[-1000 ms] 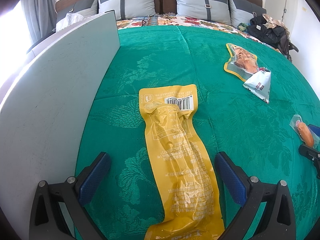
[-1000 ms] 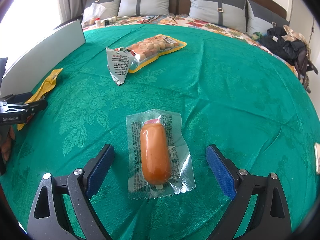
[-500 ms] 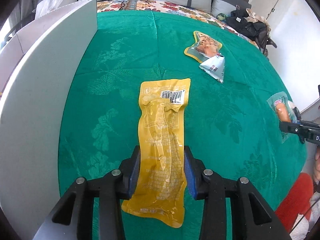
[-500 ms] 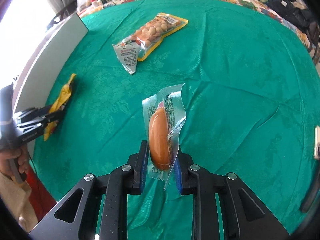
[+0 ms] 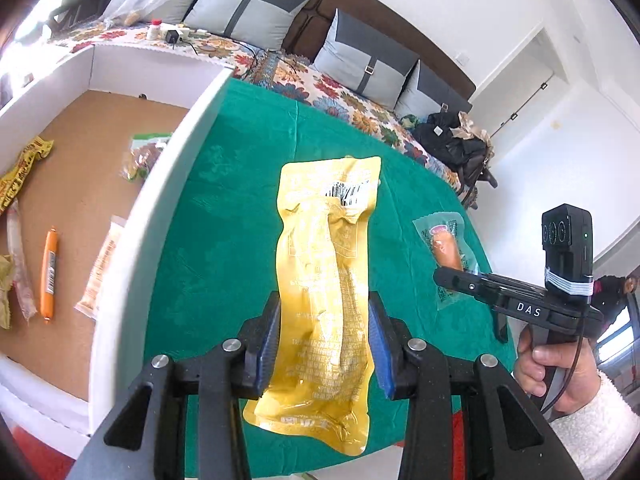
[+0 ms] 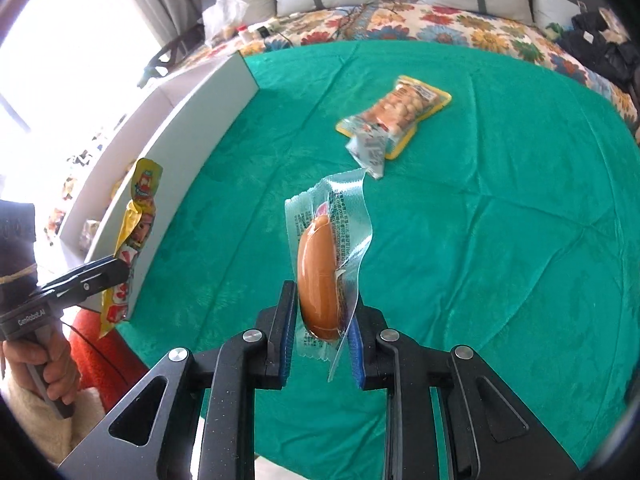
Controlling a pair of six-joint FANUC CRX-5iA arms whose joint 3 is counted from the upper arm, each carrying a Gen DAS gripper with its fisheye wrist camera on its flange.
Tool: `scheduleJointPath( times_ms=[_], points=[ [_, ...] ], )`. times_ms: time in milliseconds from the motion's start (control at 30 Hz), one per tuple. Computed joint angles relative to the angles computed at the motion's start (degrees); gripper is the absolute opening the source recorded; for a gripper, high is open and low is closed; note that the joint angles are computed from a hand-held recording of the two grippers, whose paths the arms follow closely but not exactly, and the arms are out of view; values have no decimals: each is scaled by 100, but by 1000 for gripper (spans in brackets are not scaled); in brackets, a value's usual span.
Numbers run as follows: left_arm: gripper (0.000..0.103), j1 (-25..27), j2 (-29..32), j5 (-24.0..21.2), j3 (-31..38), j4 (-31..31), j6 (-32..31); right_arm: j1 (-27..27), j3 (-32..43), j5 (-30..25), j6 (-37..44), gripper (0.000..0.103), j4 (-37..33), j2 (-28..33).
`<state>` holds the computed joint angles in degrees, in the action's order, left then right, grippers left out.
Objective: Organize snacks
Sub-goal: 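Carry both snacks over the white box and open both tools to drop them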
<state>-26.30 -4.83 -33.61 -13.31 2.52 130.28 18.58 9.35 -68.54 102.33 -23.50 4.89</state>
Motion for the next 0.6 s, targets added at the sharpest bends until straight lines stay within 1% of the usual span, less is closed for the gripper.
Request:
scheduleJointPath(
  times_ms=[33,100,200,233,267,300,333,367,400,433,500,533,600],
  points=[
    [40,100,-203,-171,15,-200,136,131,188,-25,-3,24,-144,27],
    [40,311,-522,-707,150,-690,468,408,622,-115,-16,24,-450,160],
    [44,465,-705,-1947,555,-1766,1179,850,1305,-279,-56,25,-921,468],
    [48,517,-708,-2374,645,-2048,1355,993,1445,-260,-87,26,-1077,532],
    [63,591,-721,-2698,660,-2280,1483,1083,1615,-241,-88,32,-1344,636],
    [74,644,-688,-3025,692,-2509,1642,1153,1756,-206,-88,35,-1609,742],
    [92,646,-689,-3355,677,-2753,1854,1227,1935,-258,-116,61,-1789,886],
    [93,615,-755,-3611,598,-2976,2070,1346,2010,-223,-214,77,-1756,956],
    [93,629,-853,-3725,471,-3052,2200,1466,1894,-22,-255,76,-1608,904],
    [93,680,-1026,-3696,259,-3007,2278,1539,1756,137,-181,76,-1488,842],
    [93,679,-1340,-3461,-132,-2915,2511,1558,1301,401,147,76,-1311,626],
    [93,589,-1425,-3400,-244,-2935,2666,1559,979,596,306,76,-1066,488],
    [93,392,-1467,-3308,-316,-2991,2866,1591,132,1166,475,76,-222,169]
  ],
)
